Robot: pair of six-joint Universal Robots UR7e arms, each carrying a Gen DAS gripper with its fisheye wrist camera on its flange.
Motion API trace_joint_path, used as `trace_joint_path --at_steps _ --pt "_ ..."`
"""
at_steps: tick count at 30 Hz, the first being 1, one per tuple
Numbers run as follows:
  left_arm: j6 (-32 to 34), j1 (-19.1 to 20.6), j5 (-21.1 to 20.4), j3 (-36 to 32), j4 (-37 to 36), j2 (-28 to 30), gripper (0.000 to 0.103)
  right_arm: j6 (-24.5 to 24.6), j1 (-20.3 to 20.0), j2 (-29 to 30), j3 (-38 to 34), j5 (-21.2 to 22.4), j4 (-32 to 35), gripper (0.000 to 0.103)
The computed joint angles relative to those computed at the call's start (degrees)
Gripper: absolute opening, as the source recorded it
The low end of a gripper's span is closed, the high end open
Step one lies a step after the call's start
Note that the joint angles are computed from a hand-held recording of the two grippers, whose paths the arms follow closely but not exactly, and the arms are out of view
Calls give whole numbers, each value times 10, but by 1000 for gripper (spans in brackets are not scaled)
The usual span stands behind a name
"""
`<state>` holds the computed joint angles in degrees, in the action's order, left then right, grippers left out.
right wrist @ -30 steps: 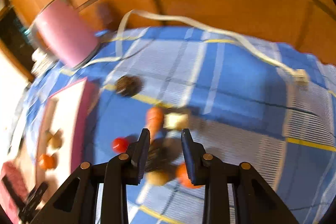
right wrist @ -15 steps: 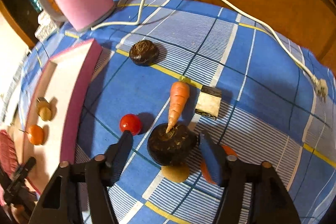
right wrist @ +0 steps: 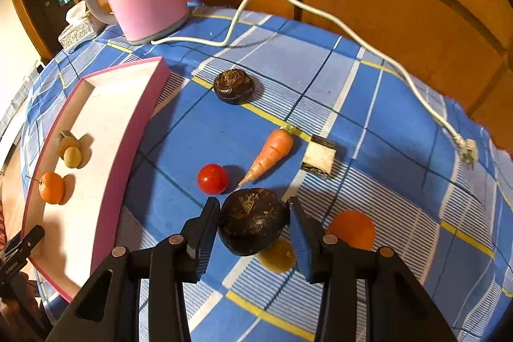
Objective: Organize fruits
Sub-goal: 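Move the right gripper toward the dark round cake and grasp it, then carry the dark cake over the tray and open the right gripper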
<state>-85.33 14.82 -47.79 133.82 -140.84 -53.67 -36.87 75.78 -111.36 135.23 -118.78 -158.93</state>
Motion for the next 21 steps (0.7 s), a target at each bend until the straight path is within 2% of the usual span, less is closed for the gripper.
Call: trace_joint_path --at_steps 3,7,10,13,17,21 --pt "0 -1 0 1 -2 0 103 -4 8 -20 14 7 -17 43" --pt "-3 -3 -2 3 -3 0 103 -2 22 -54 30 48 -18 43" --pt "-8 -6 -2 4 0 -2 103 -6 44 -54 35 69 -11 43" --pt "-10 -7 -1 5 1 -3 103 -8 81 -21 32 67 -18 43" --pt "-11 -7 0 6 1 -4 103 -8 125 52 20 60 -40 43" --pt "-10 -6 0 7 -1 -5 103 -10 146 116 10 50 -66 43"
